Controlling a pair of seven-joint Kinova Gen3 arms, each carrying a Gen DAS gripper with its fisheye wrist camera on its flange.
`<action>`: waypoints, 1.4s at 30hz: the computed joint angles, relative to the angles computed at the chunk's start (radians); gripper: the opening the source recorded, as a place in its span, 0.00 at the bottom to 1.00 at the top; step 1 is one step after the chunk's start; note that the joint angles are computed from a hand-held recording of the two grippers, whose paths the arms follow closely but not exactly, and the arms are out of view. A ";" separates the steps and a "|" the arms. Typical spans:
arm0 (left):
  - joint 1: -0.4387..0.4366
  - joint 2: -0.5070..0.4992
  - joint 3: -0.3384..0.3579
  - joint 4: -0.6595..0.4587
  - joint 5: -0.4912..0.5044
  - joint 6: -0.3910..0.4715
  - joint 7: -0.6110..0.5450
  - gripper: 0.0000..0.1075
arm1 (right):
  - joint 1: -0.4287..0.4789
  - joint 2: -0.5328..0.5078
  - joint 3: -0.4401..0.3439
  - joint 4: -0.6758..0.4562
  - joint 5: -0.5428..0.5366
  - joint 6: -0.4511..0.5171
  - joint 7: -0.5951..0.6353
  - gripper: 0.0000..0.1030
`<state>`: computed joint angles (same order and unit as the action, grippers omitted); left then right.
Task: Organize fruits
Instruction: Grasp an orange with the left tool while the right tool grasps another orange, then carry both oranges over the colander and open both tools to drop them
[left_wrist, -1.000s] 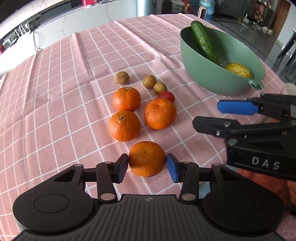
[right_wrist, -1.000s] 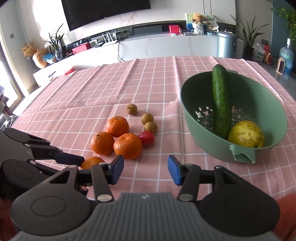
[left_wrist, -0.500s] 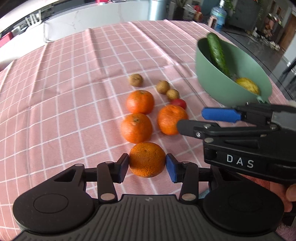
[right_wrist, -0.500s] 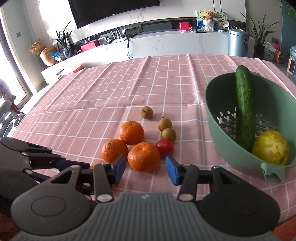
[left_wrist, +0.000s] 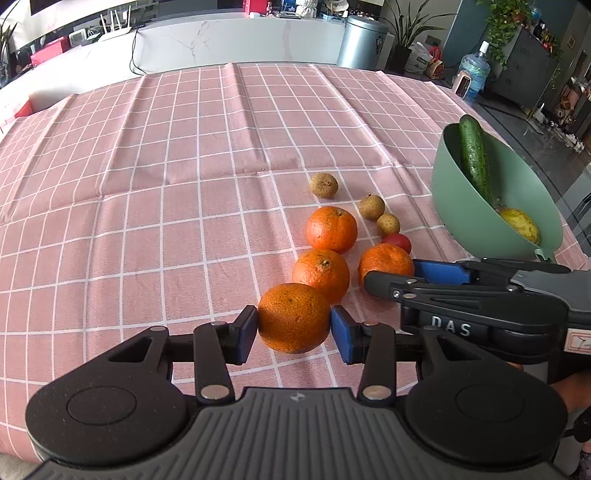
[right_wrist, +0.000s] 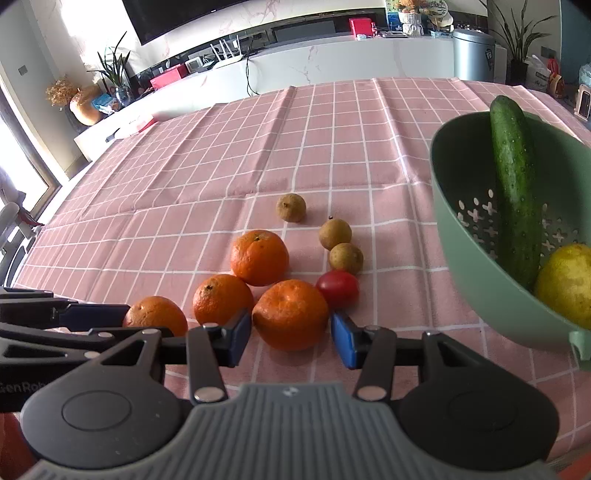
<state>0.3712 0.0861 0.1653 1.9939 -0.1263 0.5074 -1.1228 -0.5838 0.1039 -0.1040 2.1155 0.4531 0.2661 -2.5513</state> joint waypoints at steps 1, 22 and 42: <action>-0.003 -0.002 0.002 0.006 0.010 -0.009 -0.012 0.46 | 0.005 0.004 -0.004 -0.003 -0.010 0.001 0.010 0.42; -0.001 -0.080 0.041 -0.009 0.056 -0.049 0.023 0.46 | 0.114 -0.225 -0.136 0.113 0.072 0.032 -0.047 0.36; 0.155 0.179 0.044 -0.369 0.050 0.022 -0.044 0.46 | 0.422 -0.389 -0.128 0.121 -0.066 0.084 0.301 0.36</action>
<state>0.5258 0.2656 0.2093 1.6252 -0.0761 0.5299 -1.1669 -0.1619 -0.2851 -0.2315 2.2367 0.3870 0.3498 -2.2506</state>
